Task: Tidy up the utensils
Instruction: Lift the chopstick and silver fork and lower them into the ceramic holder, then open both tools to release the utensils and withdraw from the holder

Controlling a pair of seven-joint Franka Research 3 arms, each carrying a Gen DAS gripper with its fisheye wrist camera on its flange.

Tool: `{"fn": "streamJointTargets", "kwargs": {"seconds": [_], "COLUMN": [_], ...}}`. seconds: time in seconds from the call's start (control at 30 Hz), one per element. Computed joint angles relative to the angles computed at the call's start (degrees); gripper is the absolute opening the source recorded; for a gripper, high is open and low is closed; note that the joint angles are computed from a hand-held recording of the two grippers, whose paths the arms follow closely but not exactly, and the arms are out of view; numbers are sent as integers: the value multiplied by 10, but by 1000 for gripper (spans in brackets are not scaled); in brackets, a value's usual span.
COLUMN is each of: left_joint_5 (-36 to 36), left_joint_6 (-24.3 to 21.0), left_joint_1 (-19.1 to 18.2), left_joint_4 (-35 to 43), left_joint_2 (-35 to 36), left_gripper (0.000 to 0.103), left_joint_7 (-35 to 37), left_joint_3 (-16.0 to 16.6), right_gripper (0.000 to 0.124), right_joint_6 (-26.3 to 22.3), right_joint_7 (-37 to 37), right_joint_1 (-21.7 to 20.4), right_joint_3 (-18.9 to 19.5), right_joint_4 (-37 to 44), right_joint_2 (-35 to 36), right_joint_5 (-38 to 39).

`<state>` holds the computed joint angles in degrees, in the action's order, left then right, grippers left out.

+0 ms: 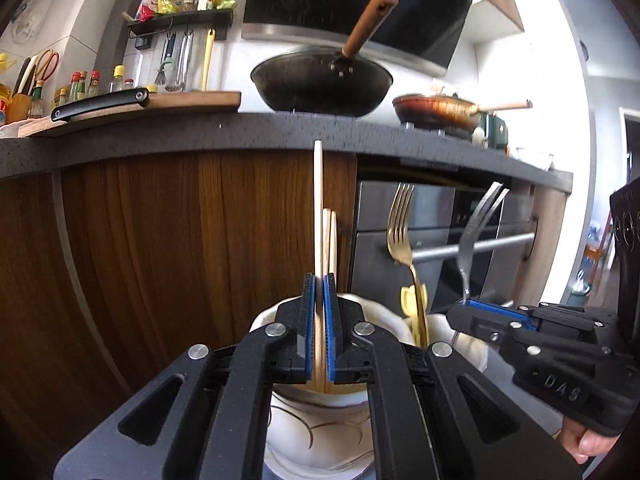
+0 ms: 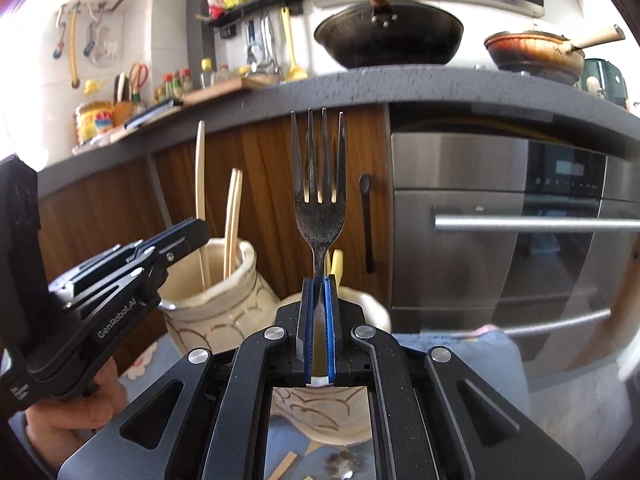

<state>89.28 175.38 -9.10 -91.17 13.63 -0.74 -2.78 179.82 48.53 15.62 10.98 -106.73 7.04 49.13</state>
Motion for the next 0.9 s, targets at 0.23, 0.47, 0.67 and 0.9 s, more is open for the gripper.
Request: {"fn": "streamJointTargets", "kwargs": {"seconds": [0.23,0.47,0.67,0.9], "left_joint_5": [-95,-92,-77,-26], "left_joint_6": [-21,-21,-26,-22], "left_joint_1": [-8,-17,-17,-13], "left_joint_4": [-13,-12,-15,-26], "left_joint_2": [2,2,-2,-19], "left_gripper": [4,5,17,25], "left_joint_7": [109,105,86,33], "left_joint_3": [2,12,13,12], "right_gripper": [6,6,11,18], "right_joint_6": [-22,-18,-18,-13], "right_joint_7": [65,56,43,-40], "right_joint_1": [8,-5,-9,-25], "right_joint_3": [-17,-1,6,29], "right_joint_4": [5,9,8,6], "right_joint_2": [15,25,23,10], "right_joint_5": [-69,-57,-46,45]}}
